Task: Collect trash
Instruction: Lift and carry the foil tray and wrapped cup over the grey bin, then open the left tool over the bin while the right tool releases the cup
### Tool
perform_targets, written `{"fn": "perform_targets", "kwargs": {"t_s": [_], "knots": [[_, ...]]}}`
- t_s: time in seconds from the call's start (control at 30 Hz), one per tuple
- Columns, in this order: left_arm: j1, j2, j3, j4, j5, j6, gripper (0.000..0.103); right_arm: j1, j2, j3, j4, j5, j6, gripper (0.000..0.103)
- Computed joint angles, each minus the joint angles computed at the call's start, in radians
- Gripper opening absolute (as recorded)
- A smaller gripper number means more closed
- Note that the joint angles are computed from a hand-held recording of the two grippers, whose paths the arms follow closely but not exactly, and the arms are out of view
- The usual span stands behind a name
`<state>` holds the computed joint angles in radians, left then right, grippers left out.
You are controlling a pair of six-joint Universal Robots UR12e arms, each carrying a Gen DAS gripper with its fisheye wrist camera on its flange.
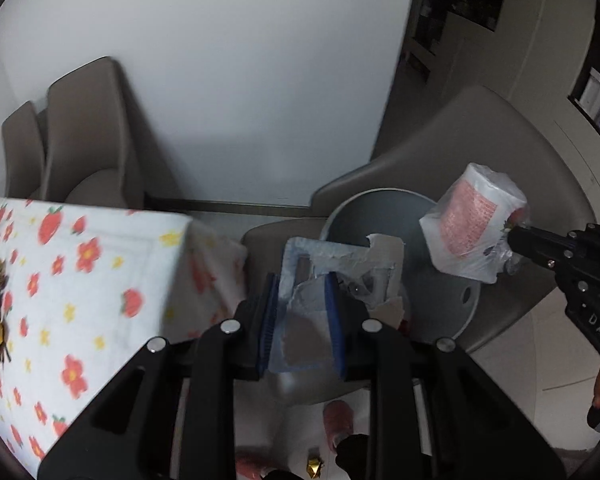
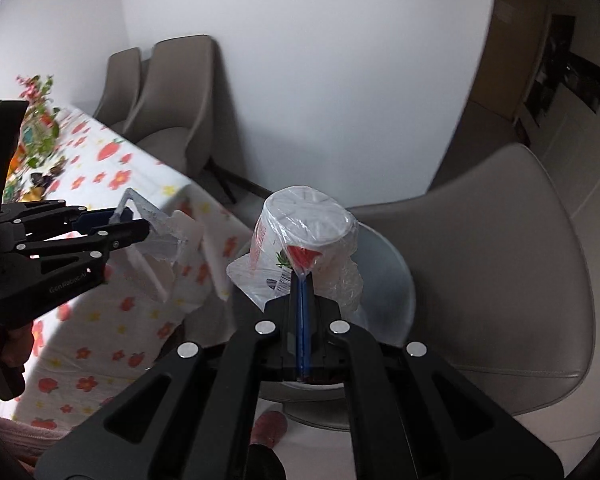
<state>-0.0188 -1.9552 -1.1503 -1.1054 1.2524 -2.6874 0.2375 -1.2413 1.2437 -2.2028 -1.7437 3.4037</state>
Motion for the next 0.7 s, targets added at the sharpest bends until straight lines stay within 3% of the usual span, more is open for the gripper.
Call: {"fn": "perform_targets", "kwargs": {"t_s": [0.2, 0.6, 0.67, 0.7], "knots": [[-0.046, -0.043, 0.054, -0.050, -0.012, 0.048, 0.024, -0.031, -0.003, 0.019, 0.004, 0.022, 0.031, 0.000], [-0.071, -0.075, 0.090, -0.119, -0.019, 0.134, 0.028, -0.061, -0.020, 0.060, -0.017, 0.064, 0.081, 0.000], [-0.071, -0.077, 0.092, -0.121, -0.016, 0.141, 0.034, -0.061, -0.020, 0.062, -0.019, 0.063, 0.087, 0.000], [-0.070, -0.075, 0.089, -0.116, -0.016, 0.141, 0.042, -0.060, -0.020, 0.062, -0.019, 0.061, 0.090, 0.000]]}}
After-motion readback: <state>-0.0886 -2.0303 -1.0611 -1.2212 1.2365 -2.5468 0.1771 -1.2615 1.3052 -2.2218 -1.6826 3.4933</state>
